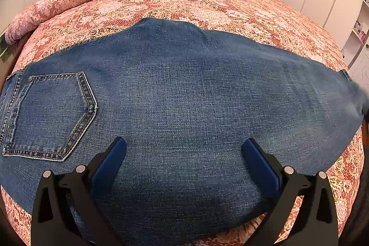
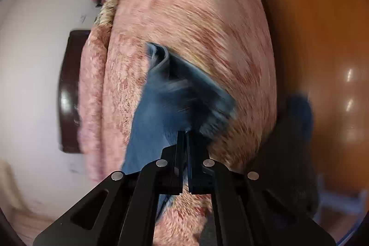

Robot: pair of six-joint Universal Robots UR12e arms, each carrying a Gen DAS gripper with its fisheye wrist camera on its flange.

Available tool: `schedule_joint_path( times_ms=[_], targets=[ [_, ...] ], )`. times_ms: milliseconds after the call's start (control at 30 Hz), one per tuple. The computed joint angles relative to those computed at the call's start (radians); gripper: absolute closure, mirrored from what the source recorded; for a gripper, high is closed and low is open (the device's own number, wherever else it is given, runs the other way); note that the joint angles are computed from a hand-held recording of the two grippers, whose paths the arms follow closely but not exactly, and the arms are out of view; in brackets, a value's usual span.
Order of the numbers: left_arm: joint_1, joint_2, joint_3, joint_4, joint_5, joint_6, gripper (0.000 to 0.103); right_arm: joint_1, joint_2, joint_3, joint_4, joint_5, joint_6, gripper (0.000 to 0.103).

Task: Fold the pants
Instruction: 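Pull the held leg hem with the right tool to straighten the leg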

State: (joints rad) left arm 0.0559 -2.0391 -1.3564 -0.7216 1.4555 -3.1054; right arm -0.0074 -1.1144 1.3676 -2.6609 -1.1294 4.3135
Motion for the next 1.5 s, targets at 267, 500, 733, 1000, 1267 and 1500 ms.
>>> schedule_joint_path(
  times_ms=[267, 500, 733, 1000, 1267, 1500],
  targets=[
    [-0.001, 0.001, -0.002, 0.002, 0.005, 0.001, 0.002, -0.012, -0.058, 0.11, -0.115, -0.069, 0.177, 0.035],
    [-0.001, 0.0, -0.001, 0.0, 0.004, 0.001, 0.002, -0.005, -0.015, 0.086, -0.221, -0.059, 0.214, 0.045],
    [-0.002, 0.0, -0.001, 0.001, 0.005, 0.001, 0.002, 0.005, 0.001, 0.08, -0.254, -0.12, 0.225, 0.082],
    [-0.002, 0.0, 0.0, 0.001, 0.006, 0.001, 0.002, 0.015, 0.03, 0.026, -0.263, -0.129, 0.145, 0.085],
    [-0.002, 0.0, 0.0, 0.001, 0.005, 0.001, 0.002, 0.015, 0.053, -0.011, -0.229, -0.099, 0.118, 0.069],
    [-0.001, 0.0, 0.001, -0.001, 0.004, 0.0, 0.002, 0.032, 0.044, -0.042, -0.166, -0.162, 0.05, 0.094]
  ],
)
